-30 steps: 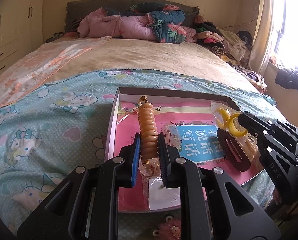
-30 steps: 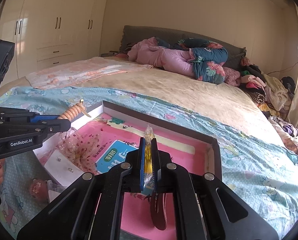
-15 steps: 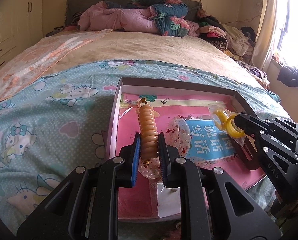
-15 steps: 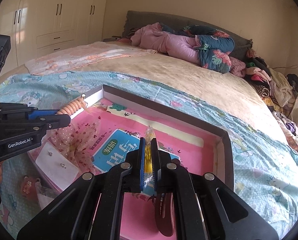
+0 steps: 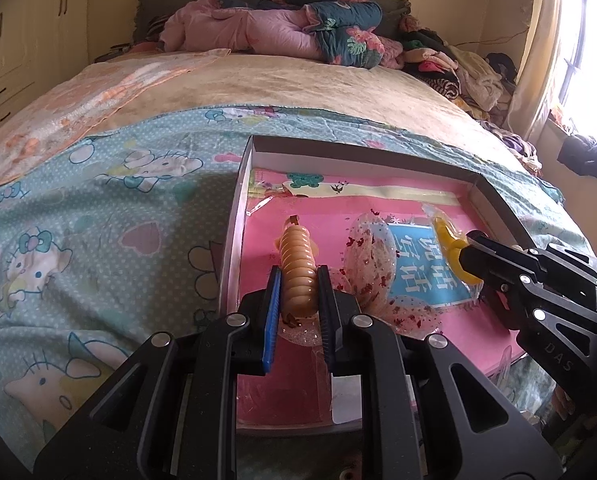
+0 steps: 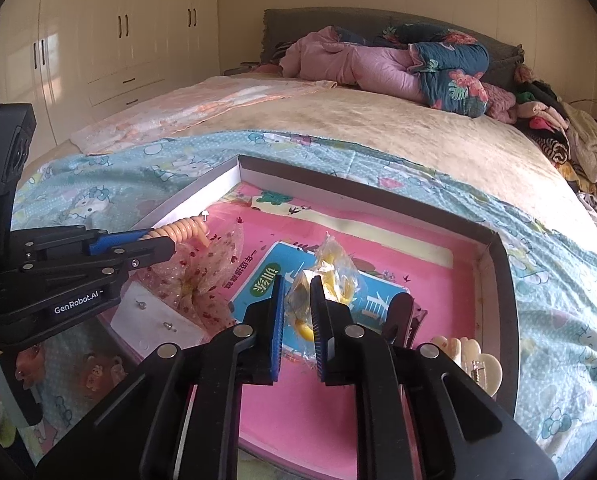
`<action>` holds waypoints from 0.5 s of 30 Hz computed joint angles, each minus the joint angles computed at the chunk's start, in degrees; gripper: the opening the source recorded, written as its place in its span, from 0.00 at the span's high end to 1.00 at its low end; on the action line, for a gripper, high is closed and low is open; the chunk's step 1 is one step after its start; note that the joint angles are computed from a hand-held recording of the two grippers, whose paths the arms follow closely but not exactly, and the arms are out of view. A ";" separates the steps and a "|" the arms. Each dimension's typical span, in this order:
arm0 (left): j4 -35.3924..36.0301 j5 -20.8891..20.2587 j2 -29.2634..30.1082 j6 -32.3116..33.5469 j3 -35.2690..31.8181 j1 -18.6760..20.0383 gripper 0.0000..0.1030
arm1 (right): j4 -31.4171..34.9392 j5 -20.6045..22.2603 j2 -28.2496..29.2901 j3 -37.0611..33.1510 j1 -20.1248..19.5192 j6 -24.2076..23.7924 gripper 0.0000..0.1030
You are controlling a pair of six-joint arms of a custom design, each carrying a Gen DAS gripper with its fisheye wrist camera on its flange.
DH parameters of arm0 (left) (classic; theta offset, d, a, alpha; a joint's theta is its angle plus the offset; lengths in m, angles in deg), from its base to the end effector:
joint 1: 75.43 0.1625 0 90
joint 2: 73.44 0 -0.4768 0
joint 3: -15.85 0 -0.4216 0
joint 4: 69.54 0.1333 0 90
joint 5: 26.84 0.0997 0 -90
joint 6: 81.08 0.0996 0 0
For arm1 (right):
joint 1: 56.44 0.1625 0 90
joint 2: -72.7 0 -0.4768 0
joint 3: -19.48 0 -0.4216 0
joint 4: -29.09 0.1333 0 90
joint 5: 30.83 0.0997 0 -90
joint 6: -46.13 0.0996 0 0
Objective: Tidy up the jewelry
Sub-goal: 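Carry the coil hair tie and bangles into the box and open both grippers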
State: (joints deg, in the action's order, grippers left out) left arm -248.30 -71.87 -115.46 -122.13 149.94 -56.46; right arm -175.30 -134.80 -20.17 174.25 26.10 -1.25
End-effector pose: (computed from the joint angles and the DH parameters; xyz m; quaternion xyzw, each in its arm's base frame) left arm -0.3446 -0.3339 -0.0158 0.2496 0.8893 -0.3022 0.2357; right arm 0.0678 -0.3236 0.2870 0.2534 -0.8551 0.3394 0.2989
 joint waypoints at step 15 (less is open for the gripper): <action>-0.23 0.55 -0.62 -1.28 1.17 -1.44 0.89 | 3.20 3.88 -7.75 3.13 -3.39 1.14 0.58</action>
State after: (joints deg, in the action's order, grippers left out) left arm -248.54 -71.32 -116.08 -123.42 151.12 -57.90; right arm -172.10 -130.93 -27.92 177.37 22.70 -0.12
